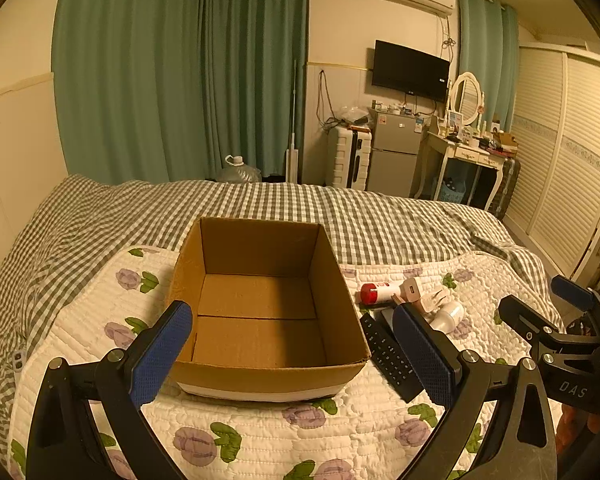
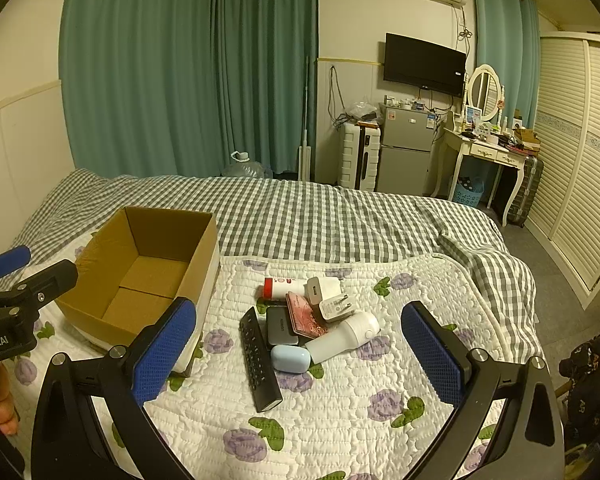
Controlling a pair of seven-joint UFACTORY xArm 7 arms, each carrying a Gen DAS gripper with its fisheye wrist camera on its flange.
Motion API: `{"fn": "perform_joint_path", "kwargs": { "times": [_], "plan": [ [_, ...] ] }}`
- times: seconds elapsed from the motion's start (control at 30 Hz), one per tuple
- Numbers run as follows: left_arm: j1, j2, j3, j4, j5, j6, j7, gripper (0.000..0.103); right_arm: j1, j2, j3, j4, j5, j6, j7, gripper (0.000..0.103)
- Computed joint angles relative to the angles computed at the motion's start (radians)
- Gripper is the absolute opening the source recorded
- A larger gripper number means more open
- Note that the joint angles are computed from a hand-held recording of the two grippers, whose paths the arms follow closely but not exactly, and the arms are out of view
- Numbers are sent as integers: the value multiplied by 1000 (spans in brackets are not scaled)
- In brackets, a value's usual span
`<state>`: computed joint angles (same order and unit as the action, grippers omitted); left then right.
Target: Organize rigid objects
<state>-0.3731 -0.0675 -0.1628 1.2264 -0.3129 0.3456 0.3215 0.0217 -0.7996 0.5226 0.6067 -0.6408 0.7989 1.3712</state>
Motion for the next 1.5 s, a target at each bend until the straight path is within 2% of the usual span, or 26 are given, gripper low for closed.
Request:
{"fn": "perform_joint_path", "kwargs": {
  "times": [1.03,1.17,1.5],
  "plan": [
    [-5,2,-6,2,20,-4,-2,103,28,-39,-3,-28,7,12,0,103],
    [-14,-13,-14,-7,34,-10,-14,103,48,-85,-32,-29,34,47,-51,103],
    [-61,-26,-54,28,98,42,-147,100,88,-258,-88,-85,114,155,-253,103]
  ]
}}
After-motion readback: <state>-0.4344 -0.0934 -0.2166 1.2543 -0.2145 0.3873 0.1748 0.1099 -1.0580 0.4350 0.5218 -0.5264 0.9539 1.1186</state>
